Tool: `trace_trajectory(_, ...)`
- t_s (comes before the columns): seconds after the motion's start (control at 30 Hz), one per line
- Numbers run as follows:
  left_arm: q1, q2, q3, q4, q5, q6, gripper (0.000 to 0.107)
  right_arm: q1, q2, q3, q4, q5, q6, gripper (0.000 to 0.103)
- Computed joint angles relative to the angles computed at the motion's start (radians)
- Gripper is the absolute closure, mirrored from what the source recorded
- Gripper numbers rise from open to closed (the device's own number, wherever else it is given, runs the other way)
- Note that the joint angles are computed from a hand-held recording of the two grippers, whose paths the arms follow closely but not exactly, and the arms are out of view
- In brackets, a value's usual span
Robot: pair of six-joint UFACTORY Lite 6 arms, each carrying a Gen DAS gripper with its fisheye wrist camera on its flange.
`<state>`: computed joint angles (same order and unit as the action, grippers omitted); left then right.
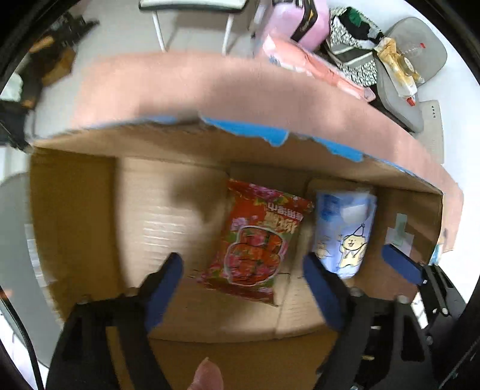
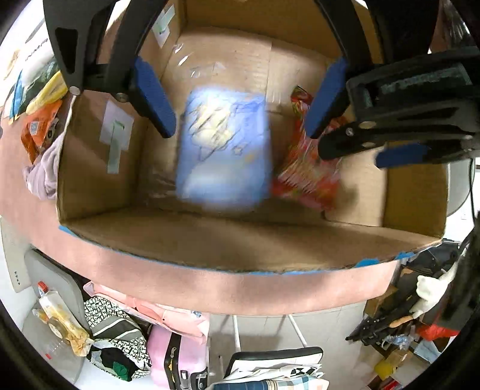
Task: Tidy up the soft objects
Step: 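Lift both tools out of the box toward the remaining items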
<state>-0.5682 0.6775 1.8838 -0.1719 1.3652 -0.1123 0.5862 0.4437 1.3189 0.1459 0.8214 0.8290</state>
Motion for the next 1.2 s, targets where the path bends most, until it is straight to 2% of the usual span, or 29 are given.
trace_trajectory(0.03,-0.004,-0.030,-0.019,0.019,-0.007,-0.001,0.018,0.009,-0.017,-0.009,-0.003,0.005,0.012,0.011)
trace_trajectory(0.07,-0.009,-0.066,-0.045,0.040,-0.015,-0.008,0.011,0.007,-0.023,-0.022,0.009,-0.007,0.004,0.007)
trace_trajectory(0.13,-0.013,-0.107,-0.091,0.044,-0.043,-0.017,0.009,0.031,-0.074,-0.051,0.017,0.007,0.039,0.000)
trace_trajectory(0.3,-0.025,-0.281,-0.255,0.111,-0.119,-0.059,0.009,0.126,-0.175,-0.118,-0.087,0.031,0.211,0.000)
trace_trajectory(0.33,-0.043,-0.284,-0.274,0.118,-0.160,-0.067,0.009,0.155,-0.206,-0.136,-0.106,0.041,0.260,0.000)
trace_trajectory(0.43,-0.075,-0.356,-0.348,0.157,-0.202,-0.117,0.008,0.223,-0.289,-0.184,-0.135,0.053,0.368,0.000)
trace_trajectory(0.57,-0.131,-0.524,-0.488,0.224,-0.240,-0.193,0.008,0.349,-0.387,-0.204,-0.235,0.134,0.562,0.000)
trace_trajectory(0.67,-0.167,-0.618,-0.544,0.245,-0.227,-0.248,0.008,0.452,-0.465,-0.202,-0.283,0.207,0.692,0.000)
trace_trajectory(0.87,-0.258,-0.789,-0.608,0.284,-0.142,-0.363,0.008,0.651,-0.588,-0.169,-0.370,0.350,0.914,0.000)
trace_trajectory(0.93,-0.293,-0.819,-0.603,0.289,-0.115,-0.407,0.004,0.702,-0.614,-0.154,-0.387,0.379,0.960,0.000)
trace_trajectory(1.1,-0.427,-0.797,-0.510,0.351,-0.053,-0.543,0.004,0.794,-0.726,-0.191,-0.428,0.422,1.070,0.000)
trace_trajectory(1.2,-0.513,-0.703,-0.384,0.354,-0.022,-0.591,0.004,0.885,-0.896,-0.267,-0.440,0.504,1.167,0.000)
